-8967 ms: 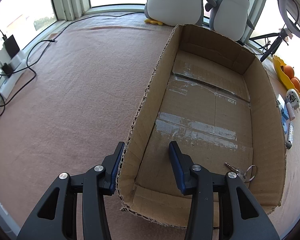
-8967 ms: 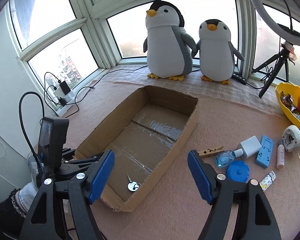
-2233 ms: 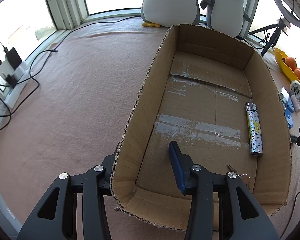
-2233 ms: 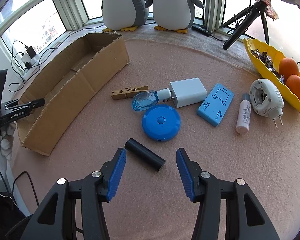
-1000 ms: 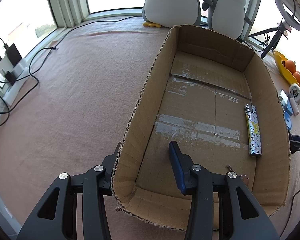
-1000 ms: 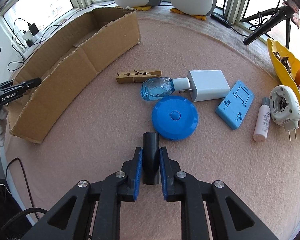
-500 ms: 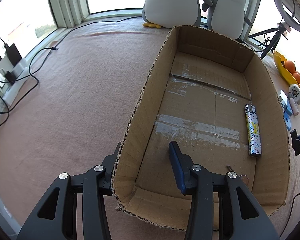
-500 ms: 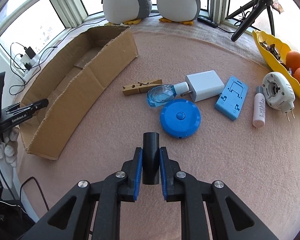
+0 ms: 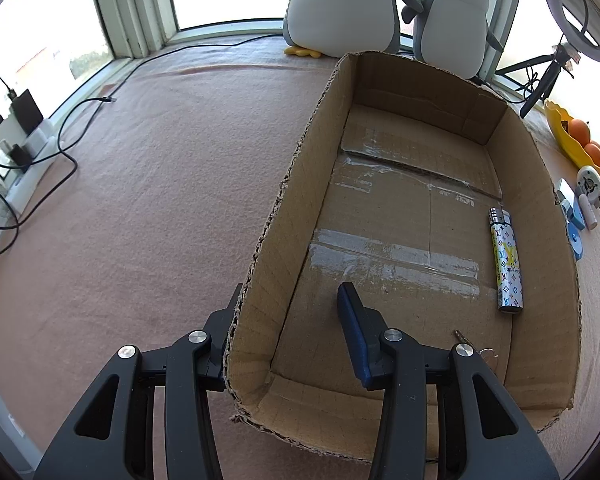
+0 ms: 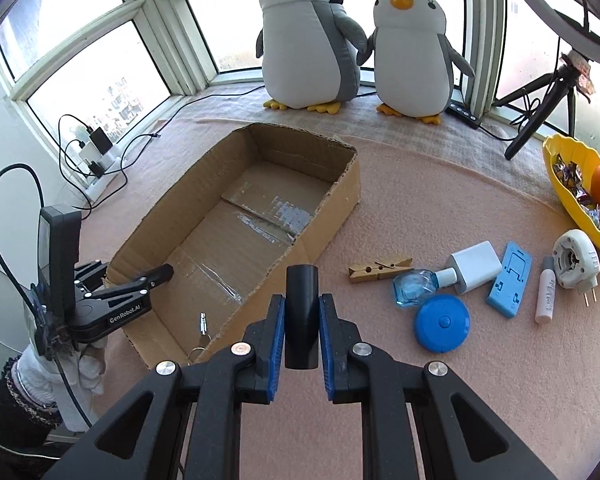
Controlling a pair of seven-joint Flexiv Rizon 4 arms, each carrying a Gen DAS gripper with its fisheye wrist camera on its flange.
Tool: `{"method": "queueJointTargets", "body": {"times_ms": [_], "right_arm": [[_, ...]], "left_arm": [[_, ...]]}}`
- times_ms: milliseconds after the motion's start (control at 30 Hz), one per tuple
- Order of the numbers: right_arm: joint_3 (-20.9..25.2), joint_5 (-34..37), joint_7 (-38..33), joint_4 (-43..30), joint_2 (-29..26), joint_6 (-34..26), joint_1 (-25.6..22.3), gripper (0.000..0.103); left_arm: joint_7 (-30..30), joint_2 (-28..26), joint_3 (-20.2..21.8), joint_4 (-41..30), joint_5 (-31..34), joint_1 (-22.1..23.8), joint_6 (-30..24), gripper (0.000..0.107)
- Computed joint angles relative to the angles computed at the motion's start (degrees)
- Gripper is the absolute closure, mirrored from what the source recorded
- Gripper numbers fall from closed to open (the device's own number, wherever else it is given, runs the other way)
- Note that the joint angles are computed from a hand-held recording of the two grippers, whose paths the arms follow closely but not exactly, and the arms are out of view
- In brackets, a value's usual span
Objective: Organize rigid objects
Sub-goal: 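Carry the black cylinder with the right tool into the box and release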
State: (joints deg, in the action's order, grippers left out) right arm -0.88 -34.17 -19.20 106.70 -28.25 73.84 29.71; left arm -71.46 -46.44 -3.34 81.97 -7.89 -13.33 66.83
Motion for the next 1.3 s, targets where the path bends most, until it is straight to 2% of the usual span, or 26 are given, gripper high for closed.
{"method": "queueJointTargets", "body": {"times_ms": [533,1033,1067,1133,1200,1300], "right_arm": [[3.6,7.0,-10.6,-16.0,-10.3,-5.4,1.0,0.088],[3.3,11.1,-13.5,-17.8,-12.3,-4.8,2.0,0.088],[2.7,10.8,-13.1,-17.6,-12.1,-4.6,2.4,0.086],[1.9,10.3,-12.4,-17.0,-11.8,-3.7,2.9,0.075],[0.6,9.3,-11.3,-16.3,-11.4,-3.2,3.7,0.055],[-0.3,8.2,-9.8,-15.6,-10.9,-2.6,4.1,0.053]], "left_arm": [[0.4,0.0,-0.5,0.5,-0.4,0.3,0.7,0.064],[0.3,0.0,-0.3,0.4,-0.4,0.2,0.7,0.064],[0.3,0.0,-0.3,0.4,-0.4,0.2,0.7,0.064],[0.3,0.0,-0.3,0.5,-0.4,0.2,0.8,0.064],[0.2,0.0,-0.3,0.4,-0.4,0.1,0.8,0.064],[0.3,0.0,-0.3,0.5,-0.4,0.2,0.9,0.064]]}}
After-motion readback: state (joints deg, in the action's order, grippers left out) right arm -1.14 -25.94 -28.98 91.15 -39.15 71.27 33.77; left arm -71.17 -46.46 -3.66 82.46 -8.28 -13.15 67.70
